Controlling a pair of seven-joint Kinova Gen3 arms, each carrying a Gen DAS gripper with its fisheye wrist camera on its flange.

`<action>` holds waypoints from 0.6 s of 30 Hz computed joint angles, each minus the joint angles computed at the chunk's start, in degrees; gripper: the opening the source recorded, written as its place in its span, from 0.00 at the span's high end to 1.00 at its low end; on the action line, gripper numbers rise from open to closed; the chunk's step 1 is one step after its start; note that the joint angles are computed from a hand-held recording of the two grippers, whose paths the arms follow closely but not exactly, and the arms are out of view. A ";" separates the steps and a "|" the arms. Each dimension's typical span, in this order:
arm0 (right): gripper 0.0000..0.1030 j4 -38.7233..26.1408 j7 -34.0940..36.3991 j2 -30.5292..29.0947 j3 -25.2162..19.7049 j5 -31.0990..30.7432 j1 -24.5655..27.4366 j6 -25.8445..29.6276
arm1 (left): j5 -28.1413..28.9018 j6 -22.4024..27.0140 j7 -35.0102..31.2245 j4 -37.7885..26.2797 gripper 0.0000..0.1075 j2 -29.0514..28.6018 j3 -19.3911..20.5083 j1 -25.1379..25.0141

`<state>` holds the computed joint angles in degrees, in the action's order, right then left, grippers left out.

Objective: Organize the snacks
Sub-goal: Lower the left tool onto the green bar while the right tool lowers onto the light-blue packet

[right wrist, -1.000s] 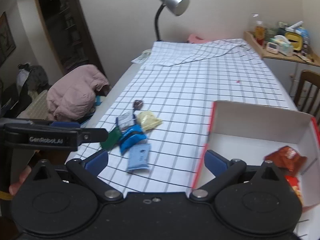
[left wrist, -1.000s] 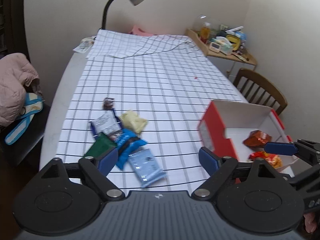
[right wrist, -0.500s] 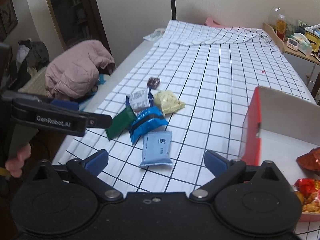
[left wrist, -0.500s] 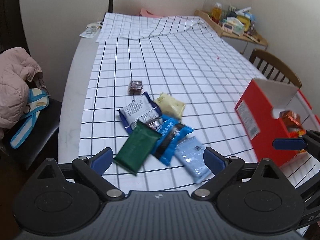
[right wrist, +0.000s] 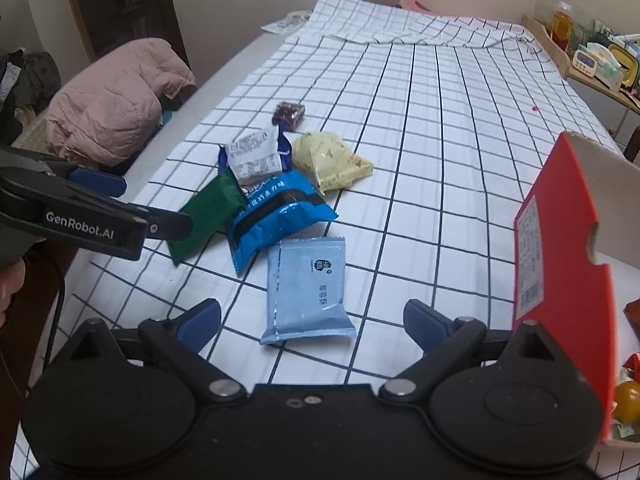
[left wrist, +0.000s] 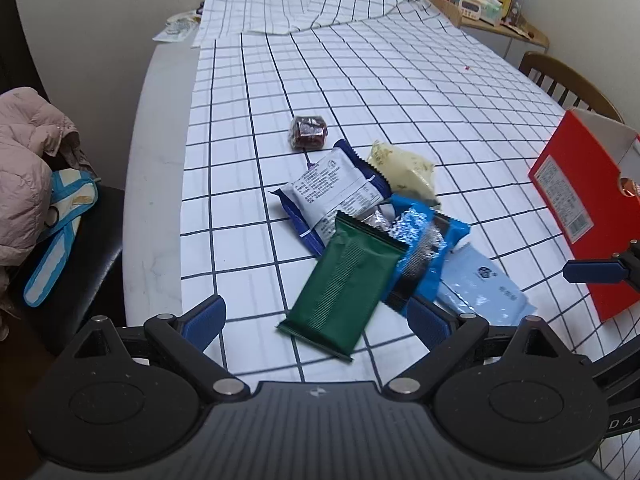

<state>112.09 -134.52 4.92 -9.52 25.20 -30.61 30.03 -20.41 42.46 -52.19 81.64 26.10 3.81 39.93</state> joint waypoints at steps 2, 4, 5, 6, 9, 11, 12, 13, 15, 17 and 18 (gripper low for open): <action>0.08 -0.56 -0.02 1.10 0.15 0.18 -0.07 0.13 | 1.23 -0.26 -1.99 -0.47 0.09 0.63 1.00 -1.41; 0.11 -0.95 -0.17 2.02 0.52 0.57 -0.37 0.17 | 2.10 -0.17 -4.16 -1.22 0.10 1.51 1.49 -2.13; 0.12 -1.14 -0.22 2.43 0.70 0.68 -0.57 0.25 | 2.21 0.02 -5.00 -1.65 0.10 1.99 1.47 -2.13; 0.13 -1.39 -0.39 2.84 0.92 0.88 -0.83 0.44 | 2.46 0.13 -5.93 -2.02 0.10 2.43 1.53 -2.23; 0.17 -2.14 0.26 3.95 1.33 0.62 -1.23 0.75 | 3.58 0.04 -8.02 -2.75 0.10 3.41 1.58 -2.60; 0.18 -2.55 -0.03 4.51 1.80 1.11 -1.83 0.94 | 3.82 -0.20 -8.64 -3.01 0.14 3.80 1.14 -2.40; 0.19 -2.71 0.11 4.74 1.92 1.11 -1.97 0.93 | 4.21 -0.10 -9.28 -3.22 0.18 3.99 1.24 -2.58; 0.23 -2.98 0.49 5.01 1.97 0.96 -2.06 1.10 | 4.47 0.07 -9.69 -3.47 0.20 4.19 1.19 -2.61; 0.27 -3.31 0.81 5.48 2.19 1.33 -2.59 1.35 | 4.89 0.17 -10.40 -3.69 0.28 4.43 1.11 -2.61; 0.30 -3.60 -0.10 5.96 2.64 3.06 -3.83 1.95 | 5.60 0.12 -11.37 -3.79 0.31 4.58 1.32 -2.93; 0.31 -3.74 -0.43 6.15 2.76 3.58 -4.24 2.18 | 5.88 0.19 -11.71 -3.89 0.34 4.67 1.34 -2.97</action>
